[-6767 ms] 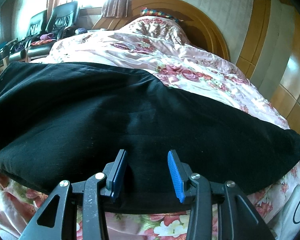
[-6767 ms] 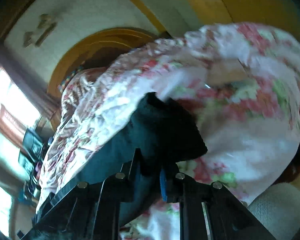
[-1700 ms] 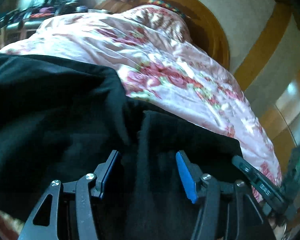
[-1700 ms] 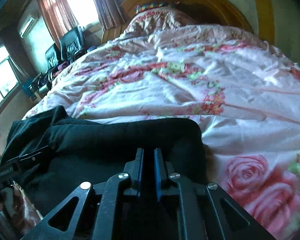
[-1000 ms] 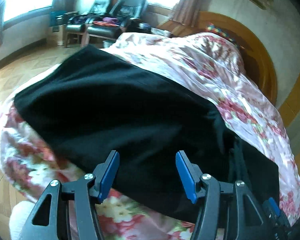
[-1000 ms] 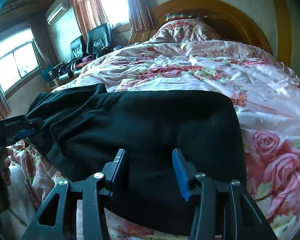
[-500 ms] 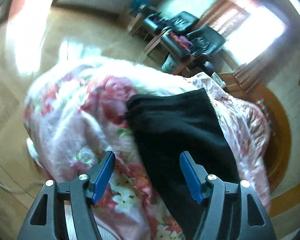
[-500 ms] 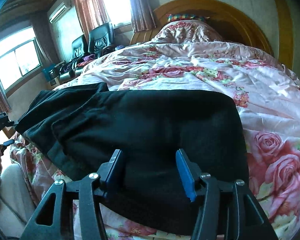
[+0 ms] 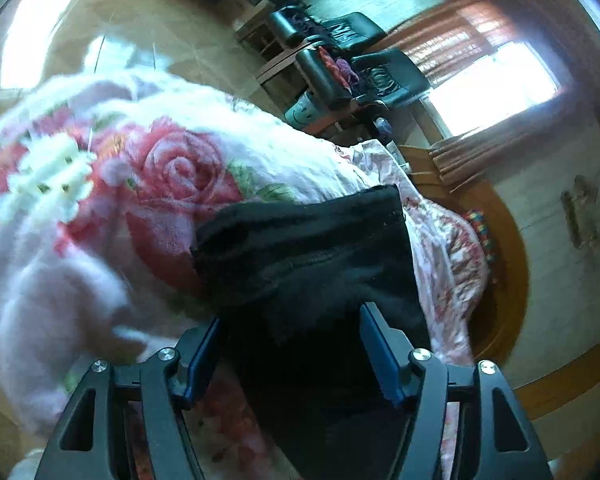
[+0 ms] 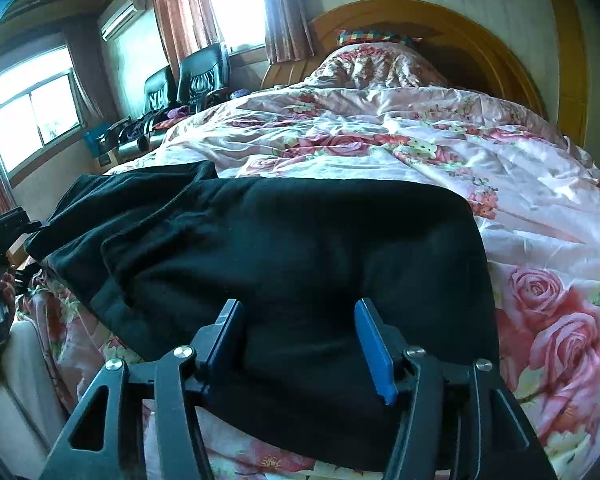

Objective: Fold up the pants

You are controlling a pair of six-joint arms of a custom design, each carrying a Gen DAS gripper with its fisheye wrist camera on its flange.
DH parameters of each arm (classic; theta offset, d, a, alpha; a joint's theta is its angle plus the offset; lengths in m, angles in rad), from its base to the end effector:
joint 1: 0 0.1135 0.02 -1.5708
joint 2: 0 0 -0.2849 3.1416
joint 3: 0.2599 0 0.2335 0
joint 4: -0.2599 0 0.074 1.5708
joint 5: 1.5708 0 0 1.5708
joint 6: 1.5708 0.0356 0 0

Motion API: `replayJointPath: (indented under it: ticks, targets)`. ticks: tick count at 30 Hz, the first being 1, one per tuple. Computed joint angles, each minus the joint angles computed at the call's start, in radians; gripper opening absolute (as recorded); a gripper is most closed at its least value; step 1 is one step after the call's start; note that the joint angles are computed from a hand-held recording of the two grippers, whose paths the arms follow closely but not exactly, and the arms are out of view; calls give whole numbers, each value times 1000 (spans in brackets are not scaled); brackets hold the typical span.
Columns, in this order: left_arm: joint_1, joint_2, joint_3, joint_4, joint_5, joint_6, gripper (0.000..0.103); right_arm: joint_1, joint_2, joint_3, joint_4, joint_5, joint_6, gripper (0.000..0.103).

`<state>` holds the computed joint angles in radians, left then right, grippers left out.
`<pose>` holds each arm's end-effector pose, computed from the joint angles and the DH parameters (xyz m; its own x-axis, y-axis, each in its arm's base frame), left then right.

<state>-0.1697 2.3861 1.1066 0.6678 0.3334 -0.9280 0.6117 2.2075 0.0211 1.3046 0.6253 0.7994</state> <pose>0.4295 -0.0854 0.0481 -0.6784 -0.6511 -0.3403 -0.1991 0.6088 -0.7679 0.1540 0.0826 0.0443 -0.5559 0.3201 -0.7671 0.3409 0.9295 0.1408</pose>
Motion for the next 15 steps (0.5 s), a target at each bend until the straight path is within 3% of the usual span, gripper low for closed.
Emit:
replayJointPath:
  ticks: [4,7,11,15]
  targets:
    - [6,-1,4,10,17,5,31,3,-4,3,-11,4,4,59]
    - [2,-12,6,-9,14,5,20,4,-5,3,-12,3,5,60]
    - [0,-75,-76,80,21,-13,16,1,6,-2,9,-3,4,60]
    - [-61,-185,-135,131,-43,96,15,-5,7,-6,26,-16,-13,63]
